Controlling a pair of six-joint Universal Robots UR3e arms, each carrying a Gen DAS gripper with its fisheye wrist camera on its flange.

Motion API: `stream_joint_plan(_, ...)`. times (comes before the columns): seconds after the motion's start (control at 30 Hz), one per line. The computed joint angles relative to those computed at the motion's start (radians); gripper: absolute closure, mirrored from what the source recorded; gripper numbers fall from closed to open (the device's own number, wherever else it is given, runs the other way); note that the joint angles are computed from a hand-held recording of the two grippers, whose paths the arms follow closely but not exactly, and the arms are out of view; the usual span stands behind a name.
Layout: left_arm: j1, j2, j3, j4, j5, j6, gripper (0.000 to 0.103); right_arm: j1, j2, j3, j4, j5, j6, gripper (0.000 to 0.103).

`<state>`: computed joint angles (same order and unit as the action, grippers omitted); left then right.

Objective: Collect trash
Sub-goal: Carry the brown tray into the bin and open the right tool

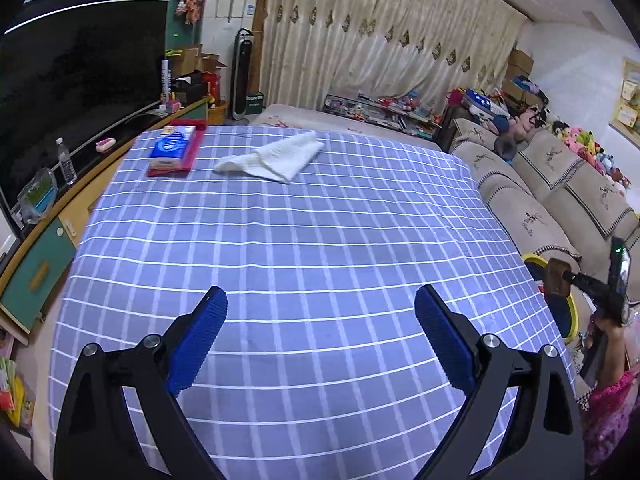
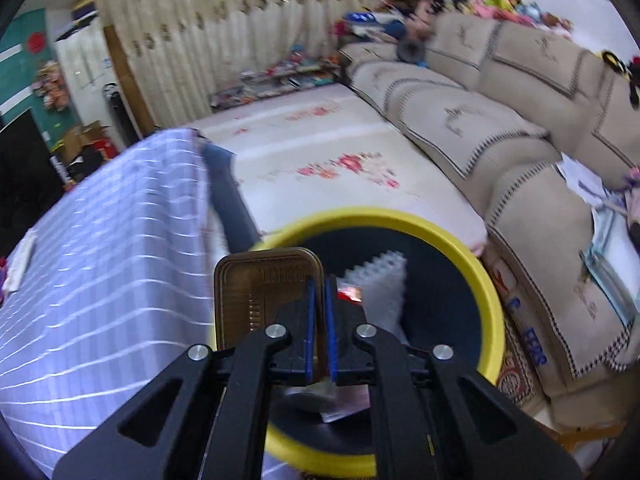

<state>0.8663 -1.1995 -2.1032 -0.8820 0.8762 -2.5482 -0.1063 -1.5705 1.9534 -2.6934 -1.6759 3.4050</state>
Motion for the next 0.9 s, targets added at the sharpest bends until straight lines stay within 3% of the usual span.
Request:
stream_joint_plan(0.1, -0.079, -0.031, 0.014, 0.055, 0.042, -0.053, 0.010, -0.069, 0.008, 0.047, -0.025, 0.041, -0.025, 0.088)
stream_joint_plan(0.17, -0.120, -0.054, 0.031, 0.071, 0.060, -0.078, 0.010, -0.103, 0.004, 0.087, -0.059, 0.049, -0.036, 0.067)
stream_joint_plan(0.23, -0.158, -0.086, 0.052, 0.092, 0.081, -0.107, 0.010, -0.066, 0.037, 0.066, -0.079, 0.013, -0.001, 0.062)
stream_joint_plan(0.43, -0.233, -0.230, 0.147, 0.144, 0.123, -0.170, 0.010, -0.082, -0.051, 0.144, -0.138, 0.039, 0.005, 0.050)
stream_joint_plan(0.67, -0.289, -0.469, 0.368, 0.197, 0.174, -0.197, 0.010, -0.014, -0.092, 0.124, -0.148, 0.019, 0.028, 0.050)
stream_joint_plan(0.9, -0.347, -0.829, 0.814, 0.182, 0.241, -0.210, 0.010, 0.024, -0.101, 0.089, -0.123, -0.011, 0.041, 0.050)
